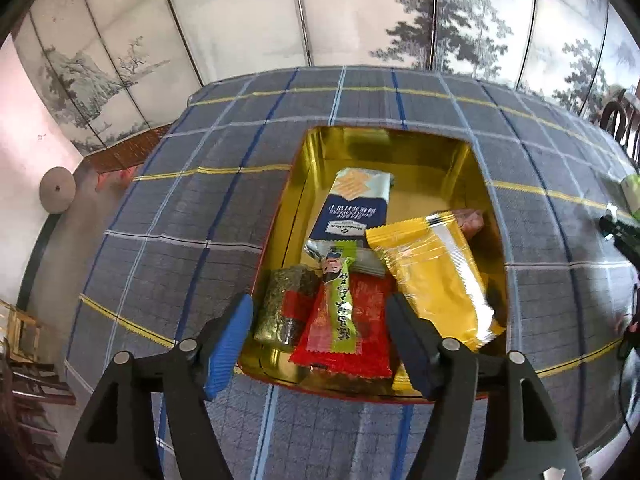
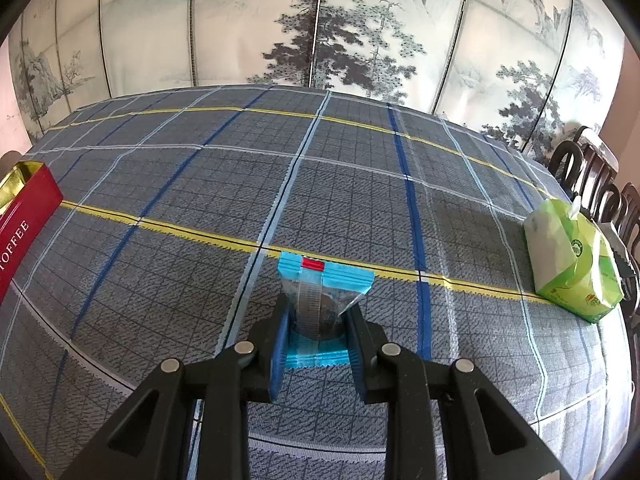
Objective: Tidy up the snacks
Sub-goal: 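Carry the green stick snack into the tray and open the left gripper, then carry the blue-and-clear snack into the tray and open the right gripper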
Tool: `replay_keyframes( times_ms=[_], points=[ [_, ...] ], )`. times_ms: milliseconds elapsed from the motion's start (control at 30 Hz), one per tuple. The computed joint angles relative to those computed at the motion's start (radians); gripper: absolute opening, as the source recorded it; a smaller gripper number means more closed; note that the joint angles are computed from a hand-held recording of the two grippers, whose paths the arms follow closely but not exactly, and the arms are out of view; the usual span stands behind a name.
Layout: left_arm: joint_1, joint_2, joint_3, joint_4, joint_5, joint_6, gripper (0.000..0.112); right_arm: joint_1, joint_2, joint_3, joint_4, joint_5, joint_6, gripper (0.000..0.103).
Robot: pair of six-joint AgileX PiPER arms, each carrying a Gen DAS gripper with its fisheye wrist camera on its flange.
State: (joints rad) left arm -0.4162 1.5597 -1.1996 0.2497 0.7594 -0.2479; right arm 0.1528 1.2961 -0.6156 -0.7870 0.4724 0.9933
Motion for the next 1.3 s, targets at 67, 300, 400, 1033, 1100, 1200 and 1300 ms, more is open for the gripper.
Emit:
replay_keyframes(
  times_ms=[67, 300, 400, 1033, 1100, 1200, 1300],
  points=[
    [-0.002, -0.020, 0.010, -0.004, -0.001, -0.013, 0.069, 0.008, 0.002, -0.002, -0.015, 0.010, 0.016, 0.026],
    [-0.003, -0.093, 0.054, -0.022, -0.005, -0.047, 0.075, 0.032, 0.022, -0.029, 0.001, 0.055, 0.058, 0.026],
    [-0.015, -0.116, 0.079, 0.025, -0.009, -0.093, 0.077, 0.034, 0.037, -0.046, 0.012, 0.070, 0.057, 0.026],
    [0.009, -0.181, 0.193, 0.056, -0.031, -0.208, 0.081, 0.172, -0.024, -0.105, 0.123, 0.204, 0.106, 0.026],
    [0.016, -0.184, 0.196, 0.052, -0.030, -0.206, 0.081, 0.220, -0.032, -0.127, 0.131, 0.228, 0.114, 0.026],
    [0.022, -0.193, 0.207, 0.064, -0.028, -0.216, 0.081, 0.295, -0.027, -0.160, 0.138, 0.254, 0.140, 0.026],
    [0.027, -0.207, 0.222, 0.076, -0.031, -0.230, 0.081, 0.375, -0.014, -0.205, 0.145, 0.275, 0.168, 0.026]
  ],
)
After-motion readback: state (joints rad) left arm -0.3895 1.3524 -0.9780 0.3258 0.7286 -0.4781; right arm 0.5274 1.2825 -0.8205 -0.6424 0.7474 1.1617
